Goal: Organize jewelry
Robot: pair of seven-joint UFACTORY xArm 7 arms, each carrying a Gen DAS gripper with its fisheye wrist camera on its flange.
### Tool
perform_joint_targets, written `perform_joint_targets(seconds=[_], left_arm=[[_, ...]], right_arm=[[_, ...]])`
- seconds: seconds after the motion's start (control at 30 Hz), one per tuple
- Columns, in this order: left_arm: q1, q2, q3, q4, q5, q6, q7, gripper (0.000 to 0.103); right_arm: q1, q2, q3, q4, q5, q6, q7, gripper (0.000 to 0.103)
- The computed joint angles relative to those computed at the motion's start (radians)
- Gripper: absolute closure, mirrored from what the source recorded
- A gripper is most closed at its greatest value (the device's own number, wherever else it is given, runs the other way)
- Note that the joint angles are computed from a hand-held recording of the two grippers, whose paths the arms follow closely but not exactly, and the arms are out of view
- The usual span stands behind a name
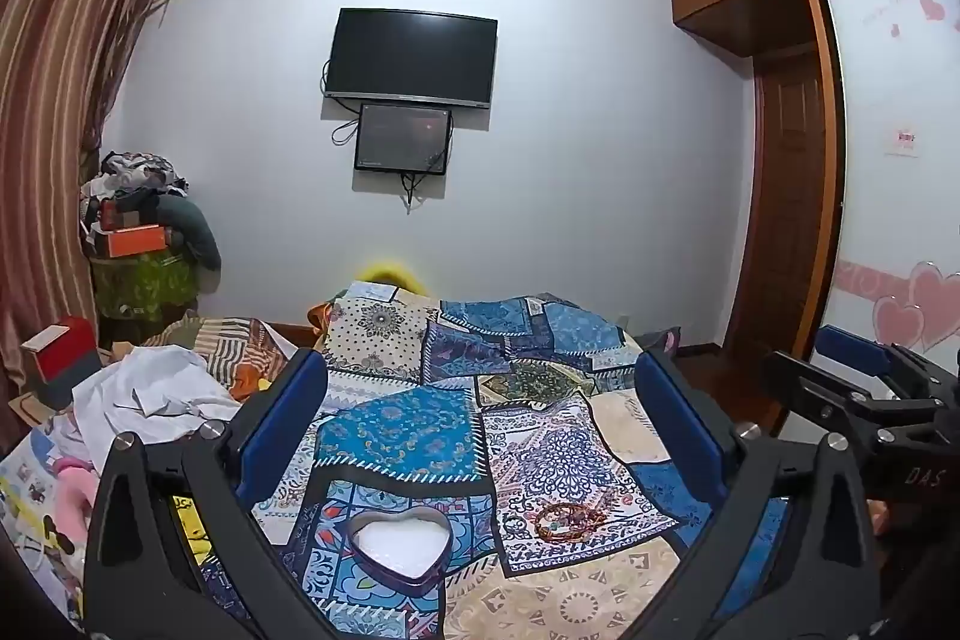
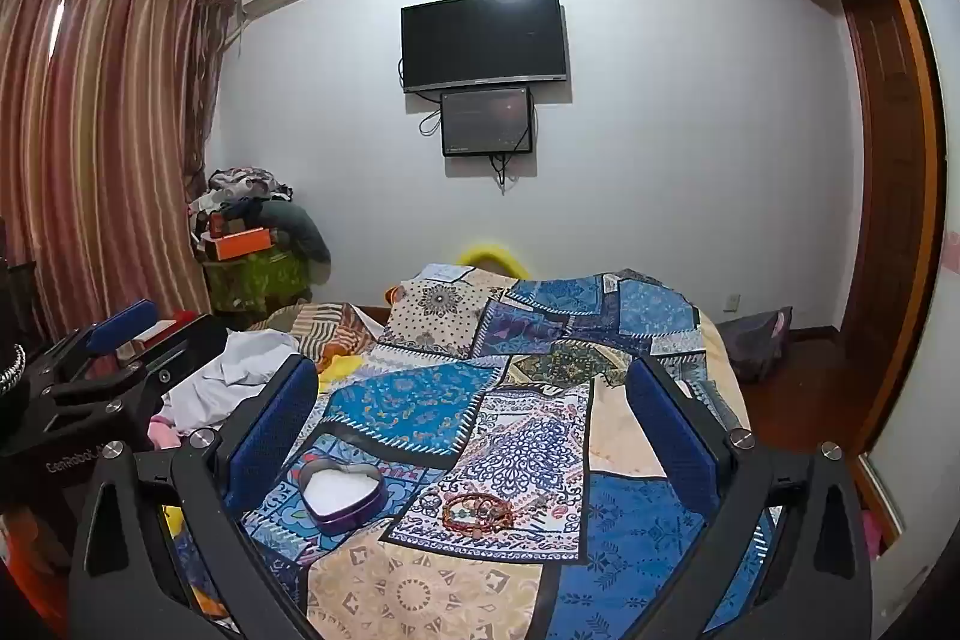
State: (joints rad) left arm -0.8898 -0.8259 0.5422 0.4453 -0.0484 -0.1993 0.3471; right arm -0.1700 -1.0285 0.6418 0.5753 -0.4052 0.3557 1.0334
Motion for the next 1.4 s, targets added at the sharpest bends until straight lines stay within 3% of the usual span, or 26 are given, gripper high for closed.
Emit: perform_joint_targets(seconds=[0.5,1.4], left_arm=[[0.012,0.005,-0.018,0.001,-0.015,0.008,0.002,0.0],[-0.011,0.01,0.017,-0.008,0.009,-0.007,-0.011,0.0]], right_arm=[[0.003,0.004,-0.003,-0.001,0.001,0.0,0.007,0.001],[0.0,0.009,0.0,0.001,0.0,-0.003,0.016,0.001]])
